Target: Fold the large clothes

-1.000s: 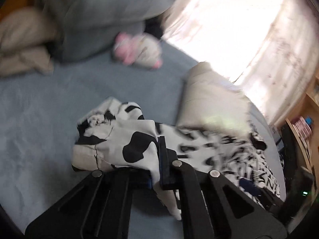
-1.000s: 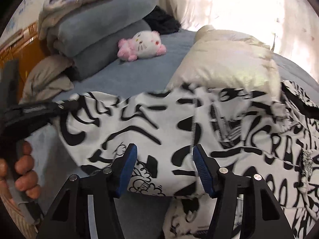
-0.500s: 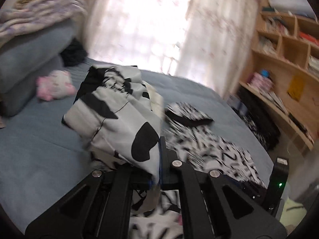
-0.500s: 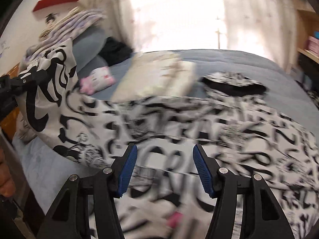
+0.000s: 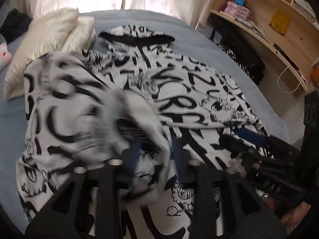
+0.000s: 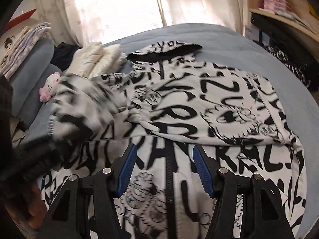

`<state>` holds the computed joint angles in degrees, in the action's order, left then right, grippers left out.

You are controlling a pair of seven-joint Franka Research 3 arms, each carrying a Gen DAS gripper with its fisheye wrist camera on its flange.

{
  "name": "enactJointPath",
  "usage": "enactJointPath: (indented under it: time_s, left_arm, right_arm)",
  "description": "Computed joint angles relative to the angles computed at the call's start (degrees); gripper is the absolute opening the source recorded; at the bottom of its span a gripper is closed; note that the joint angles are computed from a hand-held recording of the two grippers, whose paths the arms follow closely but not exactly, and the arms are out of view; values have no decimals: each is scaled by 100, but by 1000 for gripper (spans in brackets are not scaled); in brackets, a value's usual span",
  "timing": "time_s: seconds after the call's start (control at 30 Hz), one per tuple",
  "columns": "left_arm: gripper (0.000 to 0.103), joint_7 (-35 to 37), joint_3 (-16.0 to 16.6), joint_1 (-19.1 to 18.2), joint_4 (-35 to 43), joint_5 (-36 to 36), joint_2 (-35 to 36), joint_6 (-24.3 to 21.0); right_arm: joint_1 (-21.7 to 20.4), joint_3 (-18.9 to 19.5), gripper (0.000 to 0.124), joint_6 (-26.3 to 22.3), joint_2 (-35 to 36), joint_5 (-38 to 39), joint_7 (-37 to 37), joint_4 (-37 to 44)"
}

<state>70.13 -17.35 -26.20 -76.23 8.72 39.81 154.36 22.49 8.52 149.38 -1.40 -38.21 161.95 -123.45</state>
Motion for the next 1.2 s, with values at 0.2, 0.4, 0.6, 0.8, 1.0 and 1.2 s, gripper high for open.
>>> enactJointPath:
  time_s: [0.2,0.4,0.6,0.8,1.0,1.2]
  left_arm:
    - [51,-52,-151,373,-1096,-259,-667,732]
    - [51,-612,5,700,-2451,-302,-1644,1204]
    - [51,-1218,179,893,-3314,-248,-2111,1461]
    - [51,-1720,349,865,-3448,167,-2115,1431]
    - [51,-1615,149,1048,-3354,76,-1967,1417]
    - [51,-1504,32,1164,-3372,-97,-1944,1472]
  right_arm:
    - [-57,-37,61,297,-19,423,-334,-122]
    - [-6,-51,72,659,273,1244,-917,58]
    - [61,-174,73,1123,847,3192,-2071,265]
    - [258,-383,73,1187,1144,3455,-2295,576]
    - [566,-430,89,631,1698,3429,-2986,1654]
    - [1123,-850,88,-610,2645,2635,-2621,3060]
